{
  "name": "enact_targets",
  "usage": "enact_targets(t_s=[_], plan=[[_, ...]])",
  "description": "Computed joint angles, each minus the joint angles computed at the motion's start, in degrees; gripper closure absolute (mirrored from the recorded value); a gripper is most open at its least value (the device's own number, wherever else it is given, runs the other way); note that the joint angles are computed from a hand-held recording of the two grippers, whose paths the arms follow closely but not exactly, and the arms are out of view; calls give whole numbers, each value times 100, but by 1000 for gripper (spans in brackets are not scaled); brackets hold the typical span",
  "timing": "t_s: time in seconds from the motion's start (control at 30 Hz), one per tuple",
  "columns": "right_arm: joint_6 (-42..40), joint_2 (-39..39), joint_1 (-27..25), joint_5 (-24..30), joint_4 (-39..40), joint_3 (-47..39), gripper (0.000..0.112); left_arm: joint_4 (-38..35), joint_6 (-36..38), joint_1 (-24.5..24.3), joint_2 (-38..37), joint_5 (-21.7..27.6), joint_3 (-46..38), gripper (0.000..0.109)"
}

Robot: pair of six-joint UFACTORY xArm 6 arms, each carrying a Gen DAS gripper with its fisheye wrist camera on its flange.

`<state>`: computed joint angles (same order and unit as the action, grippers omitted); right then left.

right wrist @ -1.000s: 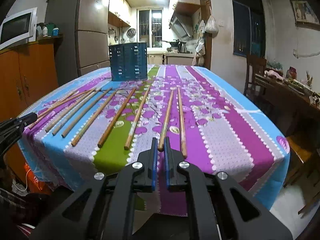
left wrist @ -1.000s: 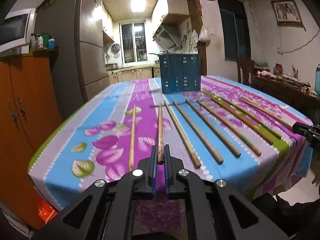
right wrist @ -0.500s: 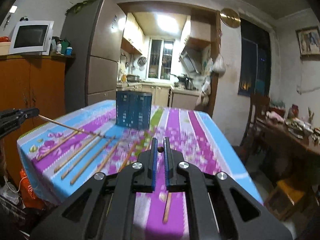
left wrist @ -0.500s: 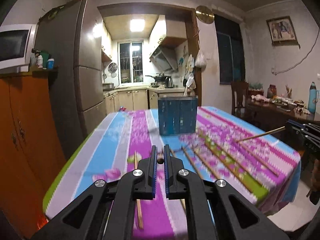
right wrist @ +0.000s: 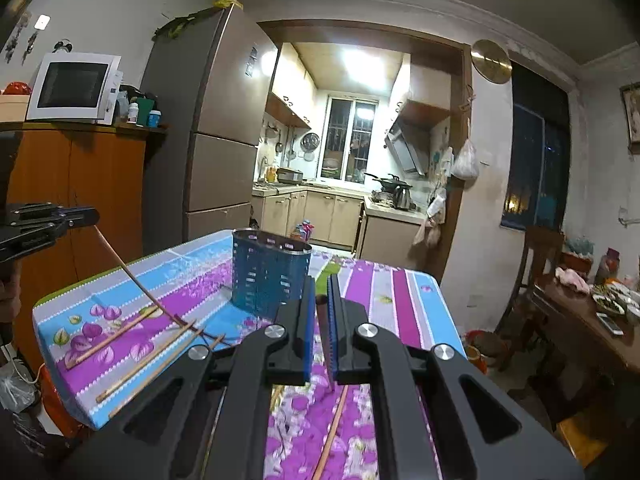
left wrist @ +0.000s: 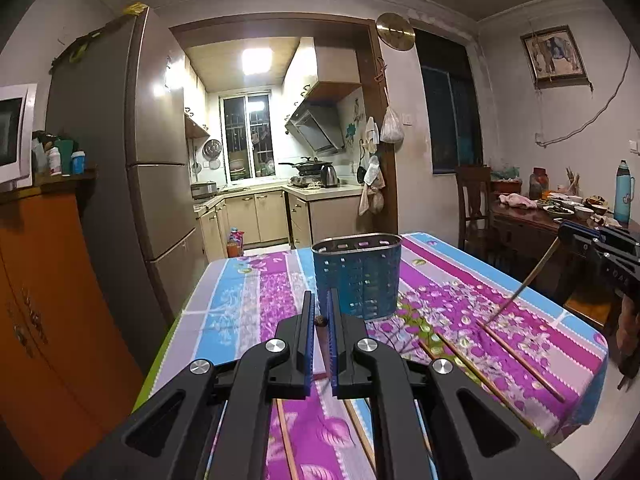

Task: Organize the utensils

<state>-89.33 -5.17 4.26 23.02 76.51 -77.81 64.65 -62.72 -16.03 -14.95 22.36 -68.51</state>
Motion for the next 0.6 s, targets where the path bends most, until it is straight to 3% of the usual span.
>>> enact_targets(t_s=[0.17, 0.6], plan=[[471, 386, -18, 228, -376, -584, 108, -156, 141, 52, 328, 89, -434, 101], [1220, 894, -22, 705, -776, -1364, 108, 197, 183, -282, 1006, 1074, -1366, 101]])
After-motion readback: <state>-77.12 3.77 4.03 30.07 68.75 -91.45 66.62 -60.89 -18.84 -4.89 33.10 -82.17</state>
